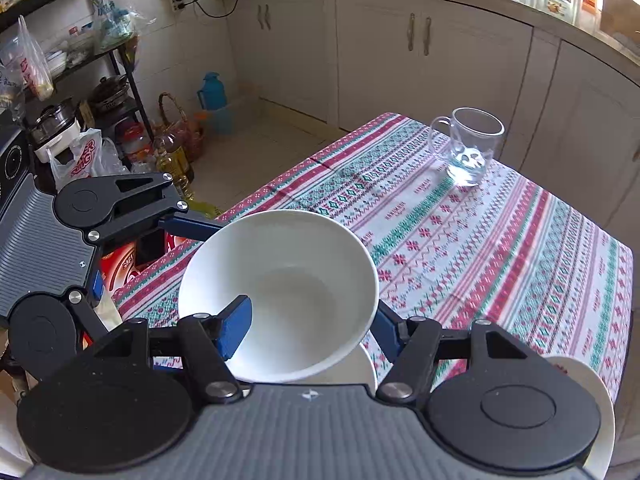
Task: Organize plates and bowls
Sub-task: 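Carry the bowl with the right gripper and lower it into the nested bowls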
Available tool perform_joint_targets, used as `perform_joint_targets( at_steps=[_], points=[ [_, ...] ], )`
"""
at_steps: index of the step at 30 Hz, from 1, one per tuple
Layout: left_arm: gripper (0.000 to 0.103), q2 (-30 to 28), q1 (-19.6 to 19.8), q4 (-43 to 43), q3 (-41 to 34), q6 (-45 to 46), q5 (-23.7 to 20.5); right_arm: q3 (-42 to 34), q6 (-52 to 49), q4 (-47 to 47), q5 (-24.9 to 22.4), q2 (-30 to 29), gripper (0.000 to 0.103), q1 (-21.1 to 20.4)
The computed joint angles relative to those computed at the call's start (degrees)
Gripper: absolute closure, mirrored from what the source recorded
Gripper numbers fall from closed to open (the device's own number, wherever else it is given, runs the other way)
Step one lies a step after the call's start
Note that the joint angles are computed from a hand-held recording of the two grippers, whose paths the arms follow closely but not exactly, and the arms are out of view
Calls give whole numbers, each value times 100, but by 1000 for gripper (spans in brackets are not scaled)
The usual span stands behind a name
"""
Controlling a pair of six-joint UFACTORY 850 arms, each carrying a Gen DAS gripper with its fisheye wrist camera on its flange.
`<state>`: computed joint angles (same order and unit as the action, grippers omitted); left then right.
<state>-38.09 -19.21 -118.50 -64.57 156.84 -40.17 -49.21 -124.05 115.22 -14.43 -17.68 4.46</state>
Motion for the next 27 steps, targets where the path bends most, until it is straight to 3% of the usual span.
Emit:
perform_joint_targets(
  at_steps=[12, 27],
  points=[
    [13, 24, -141, 94, 171, -174, 26, 559, -824, 949, -185, 267, 33, -123],
    [13, -77, -150, 349, 119, -511, 120, 712, -997, 1282, -444, 149, 33, -165]
  ],
)
